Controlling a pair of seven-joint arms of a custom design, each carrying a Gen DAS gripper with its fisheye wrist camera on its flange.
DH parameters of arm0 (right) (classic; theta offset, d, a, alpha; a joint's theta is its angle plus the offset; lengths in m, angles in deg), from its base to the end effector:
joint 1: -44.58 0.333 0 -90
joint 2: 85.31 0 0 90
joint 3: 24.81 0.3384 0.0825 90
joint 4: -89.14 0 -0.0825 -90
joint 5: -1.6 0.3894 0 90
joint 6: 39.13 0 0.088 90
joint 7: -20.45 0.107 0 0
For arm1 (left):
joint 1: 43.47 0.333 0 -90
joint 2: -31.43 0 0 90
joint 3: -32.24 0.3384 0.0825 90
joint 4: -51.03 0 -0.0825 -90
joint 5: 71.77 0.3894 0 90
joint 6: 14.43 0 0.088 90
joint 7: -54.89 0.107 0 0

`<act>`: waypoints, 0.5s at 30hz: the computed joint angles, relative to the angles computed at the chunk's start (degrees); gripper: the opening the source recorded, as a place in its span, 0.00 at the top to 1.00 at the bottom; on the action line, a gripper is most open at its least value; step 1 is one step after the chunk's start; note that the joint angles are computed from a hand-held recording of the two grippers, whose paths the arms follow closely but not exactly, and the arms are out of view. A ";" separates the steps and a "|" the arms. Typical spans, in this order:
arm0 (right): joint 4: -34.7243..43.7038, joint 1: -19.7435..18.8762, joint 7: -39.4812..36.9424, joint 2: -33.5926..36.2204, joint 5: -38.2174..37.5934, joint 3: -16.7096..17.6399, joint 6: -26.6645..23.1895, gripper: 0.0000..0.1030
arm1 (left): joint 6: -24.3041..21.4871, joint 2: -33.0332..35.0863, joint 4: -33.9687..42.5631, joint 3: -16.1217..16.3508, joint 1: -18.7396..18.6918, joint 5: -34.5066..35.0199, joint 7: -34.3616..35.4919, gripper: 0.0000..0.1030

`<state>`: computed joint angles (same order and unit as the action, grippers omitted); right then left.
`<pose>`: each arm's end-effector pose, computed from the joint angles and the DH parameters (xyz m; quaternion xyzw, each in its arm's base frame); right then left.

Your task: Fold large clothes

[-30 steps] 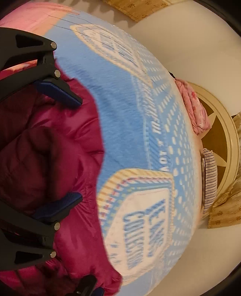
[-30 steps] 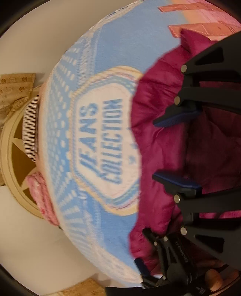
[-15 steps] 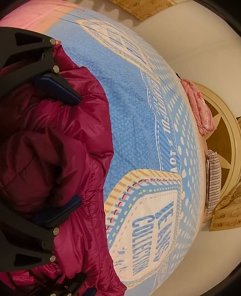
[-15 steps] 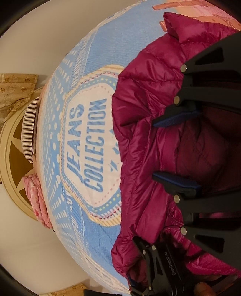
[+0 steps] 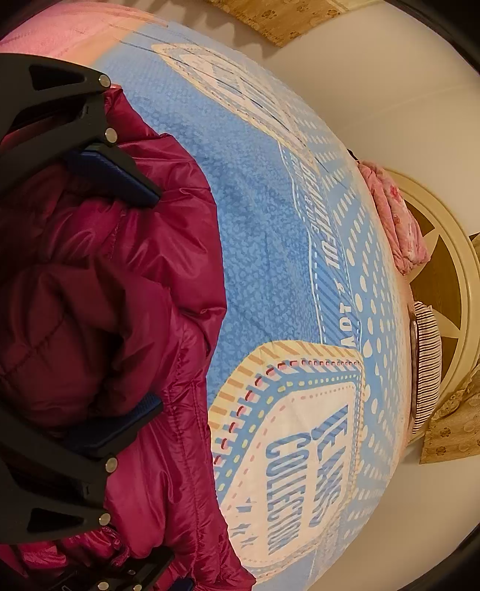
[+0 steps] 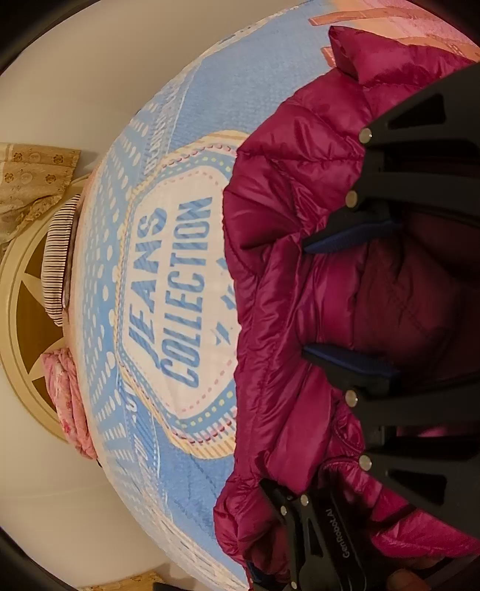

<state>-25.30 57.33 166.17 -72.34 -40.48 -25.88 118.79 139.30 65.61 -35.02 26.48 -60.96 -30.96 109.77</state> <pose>0.6204 0.1572 0.4172 -0.6148 0.7168 -0.2633 0.1973 0.7013 -0.3055 0.3974 -0.5525 0.7563 -0.2073 0.2823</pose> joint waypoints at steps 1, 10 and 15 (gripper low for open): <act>0.15 0.09 -0.03 0.07 -0.11 -0.01 -0.31 0.47 | -0.06 0.01 0.00 0.11 -0.10 0.20 -0.12 0.01; 0.83 0.52 0.06 0.37 -0.97 -0.06 -1.84 0.46 | -0.64 0.08 0.26 0.75 -0.86 1.60 -1.11 0.01; 1.26 0.78 0.36 0.59 -1.65 -0.12 -2.60 0.46 | -0.77 0.11 0.33 0.84 -1.00 2.19 -1.51 0.01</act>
<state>-24.04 58.11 166.53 -71.75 -42.13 -26.00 116.18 138.53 65.72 -34.70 27.32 -61.96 -28.77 108.25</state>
